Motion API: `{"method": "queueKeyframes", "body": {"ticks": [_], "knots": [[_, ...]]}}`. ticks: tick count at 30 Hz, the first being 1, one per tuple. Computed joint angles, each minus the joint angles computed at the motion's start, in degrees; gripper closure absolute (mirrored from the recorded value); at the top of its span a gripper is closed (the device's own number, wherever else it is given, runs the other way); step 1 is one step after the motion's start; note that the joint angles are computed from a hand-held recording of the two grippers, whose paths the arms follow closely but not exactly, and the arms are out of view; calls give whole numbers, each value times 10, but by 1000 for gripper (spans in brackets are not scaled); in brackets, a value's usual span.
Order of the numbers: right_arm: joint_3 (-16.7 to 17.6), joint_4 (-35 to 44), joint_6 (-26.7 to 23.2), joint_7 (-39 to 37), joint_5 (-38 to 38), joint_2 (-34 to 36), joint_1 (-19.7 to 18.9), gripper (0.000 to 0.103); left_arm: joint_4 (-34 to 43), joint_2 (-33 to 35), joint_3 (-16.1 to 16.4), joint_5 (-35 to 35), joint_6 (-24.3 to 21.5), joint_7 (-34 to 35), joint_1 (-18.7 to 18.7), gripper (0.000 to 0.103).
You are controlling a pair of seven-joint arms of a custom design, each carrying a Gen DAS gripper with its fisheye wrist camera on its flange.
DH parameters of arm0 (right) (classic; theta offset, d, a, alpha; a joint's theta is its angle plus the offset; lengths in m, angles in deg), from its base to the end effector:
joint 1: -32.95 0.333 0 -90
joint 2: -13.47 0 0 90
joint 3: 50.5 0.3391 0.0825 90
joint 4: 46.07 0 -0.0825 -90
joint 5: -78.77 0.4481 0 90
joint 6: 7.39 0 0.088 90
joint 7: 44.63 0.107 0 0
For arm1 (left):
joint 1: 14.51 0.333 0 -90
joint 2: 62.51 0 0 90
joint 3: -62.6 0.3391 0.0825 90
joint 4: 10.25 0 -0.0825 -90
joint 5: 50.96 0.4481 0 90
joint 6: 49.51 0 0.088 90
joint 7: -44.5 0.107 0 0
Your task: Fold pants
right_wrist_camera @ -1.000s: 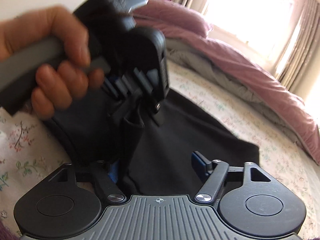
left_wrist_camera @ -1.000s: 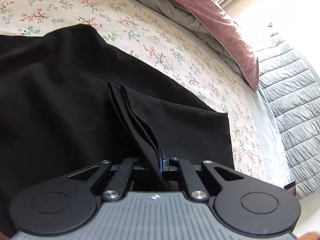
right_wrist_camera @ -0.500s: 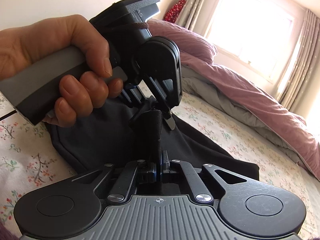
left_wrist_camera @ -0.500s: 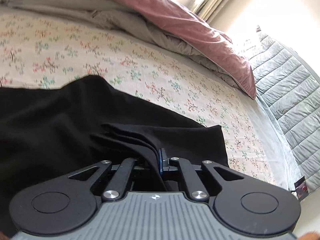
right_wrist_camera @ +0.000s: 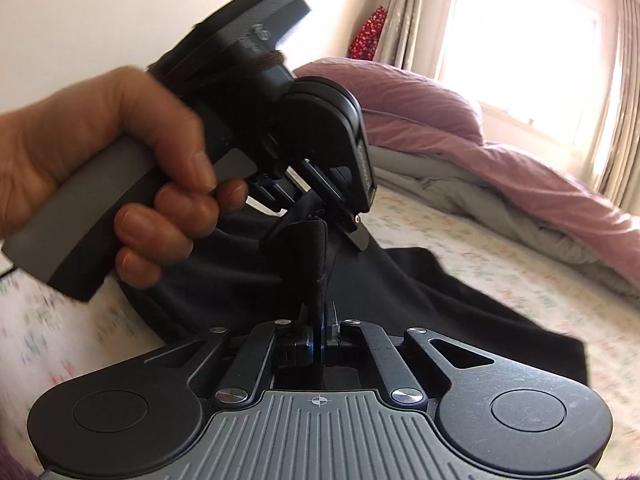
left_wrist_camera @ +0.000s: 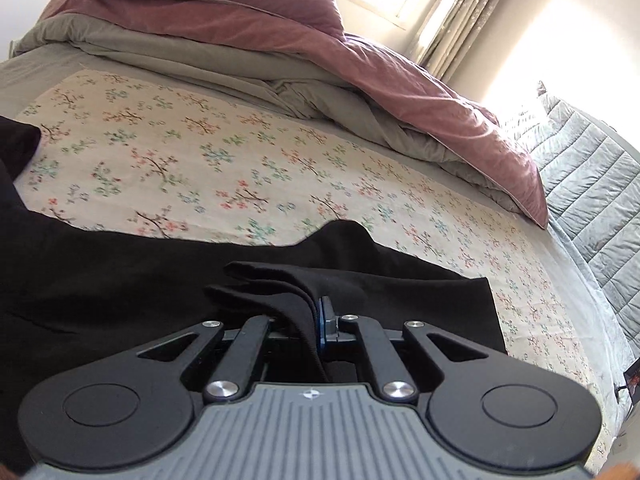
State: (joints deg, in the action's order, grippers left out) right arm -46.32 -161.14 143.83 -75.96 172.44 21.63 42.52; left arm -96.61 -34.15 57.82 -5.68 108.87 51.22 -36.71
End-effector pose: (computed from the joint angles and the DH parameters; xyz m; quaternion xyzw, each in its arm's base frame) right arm 0.6501 0.1315 0.4044 -0.8161 0.2420 -0.2373 0.4680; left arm 0.7118 -0.3818 0.4540 -0.7482 0.5067 -0.3865 0.1846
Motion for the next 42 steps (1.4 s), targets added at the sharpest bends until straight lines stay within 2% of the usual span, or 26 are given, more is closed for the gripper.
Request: {"method": "queueKeyframes", "body": {"ticks": [2, 5, 6, 7, 8, 10, 12, 13, 14, 16, 19, 21, 24, 27, 29, 30, 32, 34, 36, 37, 39, 40, 42], "knots": [[10, -1, 0, -4, 11, 1, 10, 102, -37, -32, 26, 46, 11, -28, -9, 102], [19, 10, -12, 1, 24, 7, 23, 102, -95, -88, 75, 198, 34, -131, -32, 102], [22, 12, -20, 3, 29, 7, 26, 101, -109, -101, 80, 233, 32, -151, -33, 102], [23, 20, -29, 2, 31, 13, 28, 101, -123, -111, 74, 234, 21, -148, -25, 102], [25, 23, -32, 3, 31, 15, 31, 101, -134, -117, 62, 206, 9, -131, -11, 101], [34, 29, -22, 26, 0, 24, 47, 101, -148, -113, 25, 102, -12, -73, 29, 100], [41, 35, -1, 75, -68, 39, 66, 101, -152, -99, -14, 2, -28, -13, 70, 96], [42, 39, 8, 110, -114, 50, 74, 101, -152, -93, -25, -26, -35, 9, 80, 95], [45, 39, 16, 128, -139, 57, 78, 101, -150, -88, -27, -33, -35, 17, 82, 94], [53, 30, 20, 120, -135, 57, 73, 99, -149, -86, -21, -26, -24, 8, 78, 88], [52, 29, 2, 137, -145, 54, 63, 99, -132, -83, -1, 17, -33, -37, 58, 87], [50, 33, -12, 144, -153, 56, 56, 99, -122, -86, 0, 32, -61, -33, 53, 100], [51, 19, -36, 129, -138, 43, 45, 99, -117, -96, -6, 38, -107, -29, 52, 100], [49, 20, -50, 127, -129, 42, 44, 99, -102, -90, -14, 36, -182, -5, 48, 100], [46, 33, -54, 156, -151, 55, 48, 98, -96, -82, -20, 25, -200, 10, 51, 100], [43, 46, -52, 183, -180, 68, 52, 92, -94, -80, -21, 23, -204, 12, 51, 100], [41, 43, -57, 198, -211, 64, 48, 92, -90, -77, -20, 30, -211, 12, 48, 100], [24, 44, -130, 248, -281, 47, 30, 77, -83, -76, -17, 40, -225, 1, 43, 100], [3, 64, -218, 287, -308, 40, -3, 35, -76, -73, -16, 47, -236, -13, 39, 100], [-8, 65, -258, 293, -308, 32, -23, 31, -72, -71, -16, 48, -243, -17, 37, 100], [-32, 70, -307, 310, -331, 21, -55, 31, -56, -63, -18, 40, -274, -18, 33, 97], [-43, 88, -313, 320, -343, 28, -68, 31, -41, -57, -19, 34, -308, -12, 28, 96], [-60, 94, -285, 350, -372, 21, -86, 33, 2, -41, -14, 47, -409, -2, 5, 92]]}}
